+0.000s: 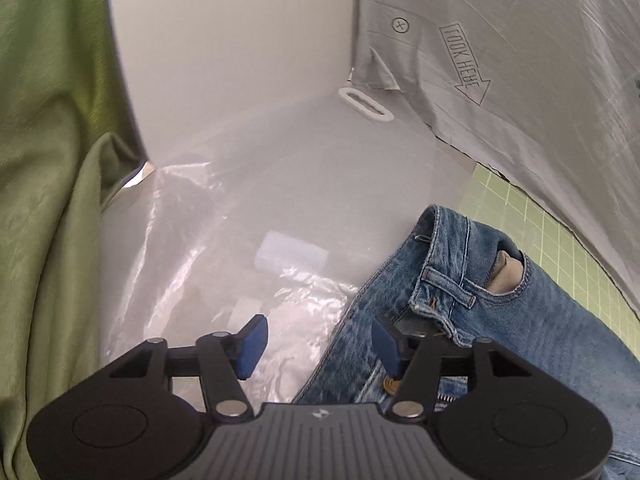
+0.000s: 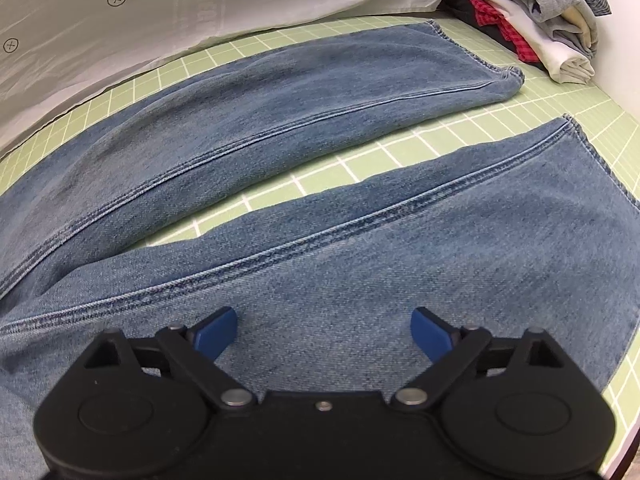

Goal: Fold clothes

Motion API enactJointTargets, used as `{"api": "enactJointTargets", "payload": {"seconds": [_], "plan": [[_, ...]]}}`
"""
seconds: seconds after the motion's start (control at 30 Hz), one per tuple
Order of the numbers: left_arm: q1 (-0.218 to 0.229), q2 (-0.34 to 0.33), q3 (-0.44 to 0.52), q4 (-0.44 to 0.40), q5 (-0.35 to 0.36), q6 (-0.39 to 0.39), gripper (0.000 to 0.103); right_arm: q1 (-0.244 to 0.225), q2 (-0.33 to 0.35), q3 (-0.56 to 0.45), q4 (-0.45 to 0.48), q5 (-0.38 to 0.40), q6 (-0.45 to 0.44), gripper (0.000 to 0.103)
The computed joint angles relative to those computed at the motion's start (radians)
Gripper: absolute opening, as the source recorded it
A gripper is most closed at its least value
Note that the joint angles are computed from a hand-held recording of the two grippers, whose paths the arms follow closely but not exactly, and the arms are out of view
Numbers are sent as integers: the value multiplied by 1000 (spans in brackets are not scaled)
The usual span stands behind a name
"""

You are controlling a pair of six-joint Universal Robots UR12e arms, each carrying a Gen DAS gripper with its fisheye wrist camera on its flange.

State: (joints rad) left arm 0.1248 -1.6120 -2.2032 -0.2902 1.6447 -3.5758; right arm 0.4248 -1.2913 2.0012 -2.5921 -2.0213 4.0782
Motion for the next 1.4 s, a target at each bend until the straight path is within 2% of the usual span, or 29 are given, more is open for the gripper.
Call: {"api": "enactJointTargets", "payload": {"seconds": [0.07, 0.13, 0.23, 0.33, 0.4, 0.47, 0.53, 0.57, 0.6, 0.8, 0.93, 1.1, 1.23, 1.4], "plan": [[-7, 35, -24, -19, -9, -55, 73, 4, -5, 7, -13, 10, -17, 95], [8, 79, -68, -32, -43, -109, 77, 10, -15, 21, -39, 19, -39, 95], [31, 133, -138, -46, -109, -174, 79, 21, -33, 45, -77, 30, -73, 95], [24, 153, -175, -74, -121, -208, 79, 31, -54, 69, -103, 46, -93, 95], [28, 156, -200, -35, -143, -240, 77, 37, -68, 85, -115, 53, -99, 95], [34, 158, -226, 16, -169, -276, 68, 41, -82, 100, -123, 57, -94, 95], [40, 157, -240, 61, -194, -285, 39, 46, -95, 115, -137, 59, -92, 95], [40, 157, -242, 72, -195, -283, 29, 48, -99, 120, -142, 59, -92, 95], [39, 157, -244, 78, -191, -277, 10, 51, -102, 124, -146, 58, -91, 96], [52, 198, -275, 106, -149, -287, 8, 62, -117, 151, -171, 60, -79, 96], [39, 222, -282, 62, -111, -305, 8, 47, -162, 204, -191, 61, -45, 96], [-30, 231, -266, 43, -17, -331, 9, -16, -235, 276, -176, 58, 45, 97], [-94, 225, -238, 19, 74, -348, 9, -74, -286, 320, -138, 29, 57, 99], [-150, 219, -218, 3, 154, -388, 8, -162, -330, 368, -110, 17, 53, 99]]}}
